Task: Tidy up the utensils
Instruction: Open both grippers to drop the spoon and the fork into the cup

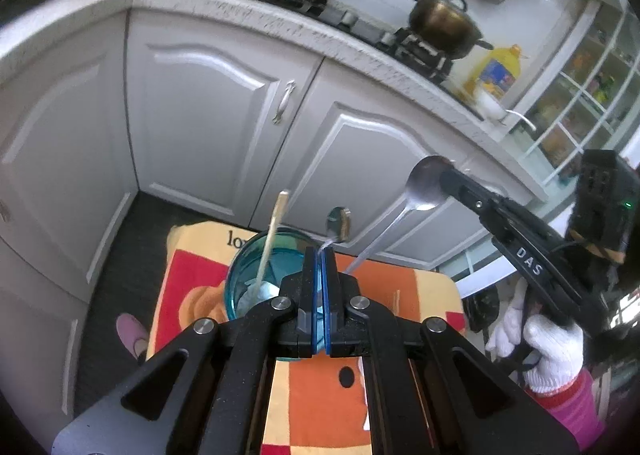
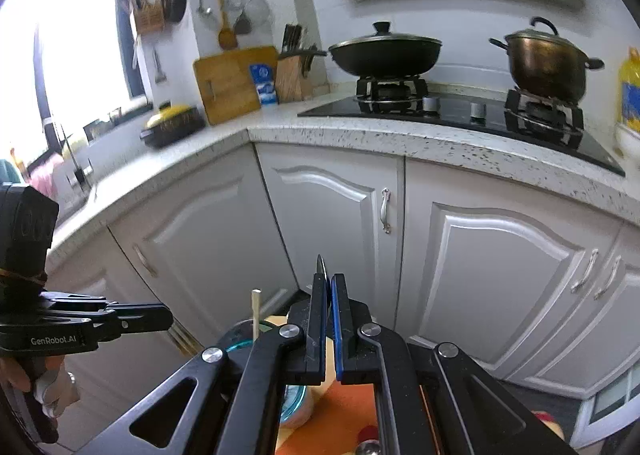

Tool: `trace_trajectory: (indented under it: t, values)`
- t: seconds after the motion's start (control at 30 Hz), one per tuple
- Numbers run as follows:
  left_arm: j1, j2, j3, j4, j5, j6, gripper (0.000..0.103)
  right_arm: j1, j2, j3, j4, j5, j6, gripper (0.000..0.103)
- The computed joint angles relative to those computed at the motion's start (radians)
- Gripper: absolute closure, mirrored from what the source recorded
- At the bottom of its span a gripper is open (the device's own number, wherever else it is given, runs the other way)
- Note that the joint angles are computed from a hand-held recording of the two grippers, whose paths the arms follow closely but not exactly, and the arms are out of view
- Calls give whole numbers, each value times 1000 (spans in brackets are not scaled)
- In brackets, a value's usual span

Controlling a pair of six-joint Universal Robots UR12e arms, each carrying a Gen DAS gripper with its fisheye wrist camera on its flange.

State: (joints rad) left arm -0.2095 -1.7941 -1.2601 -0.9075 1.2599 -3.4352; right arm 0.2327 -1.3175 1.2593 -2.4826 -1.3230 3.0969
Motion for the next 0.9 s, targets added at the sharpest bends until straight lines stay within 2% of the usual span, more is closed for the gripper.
trace_trajectory:
  t: [0.2, 0.43, 0.6, 0.63, 0.7, 0.73, 0.77, 0.87, 0.9]
  values:
    - [5, -15, -19, -4, -12, -15, 103, 13, 22, -3, 5, -23, -23, 101]
    - [10, -12, -37, -22, -25, -20, 103, 22, 31, 8, 44, -4, -35, 101]
    - [4, -1, -52, -21, -3, -16, 101, 31, 38, 10, 93, 16, -64, 100]
    - [3, 2, -56, -21, 1, -15, 99, 31, 39, 10, 112, 27, -75, 99]
    - [-3, 7, -62, -17, 20, -14, 87, 32, 41, 12, 137, 36, -79, 99]
    - [-5, 9, -64, -16, 30, -15, 75, 29, 40, 15, 140, 49, -73, 99]
    - [-6, 12, -69, -13, 31, -15, 70, 23, 38, 21, 136, 68, -58, 99]
    - [-10, 16, -73, -15, 35, -19, 66, 9, 29, 33, 137, 111, -23, 95]
    - [-11, 16, -74, -13, 42, -21, 64, 8, 26, 38, 129, 116, -16, 87]
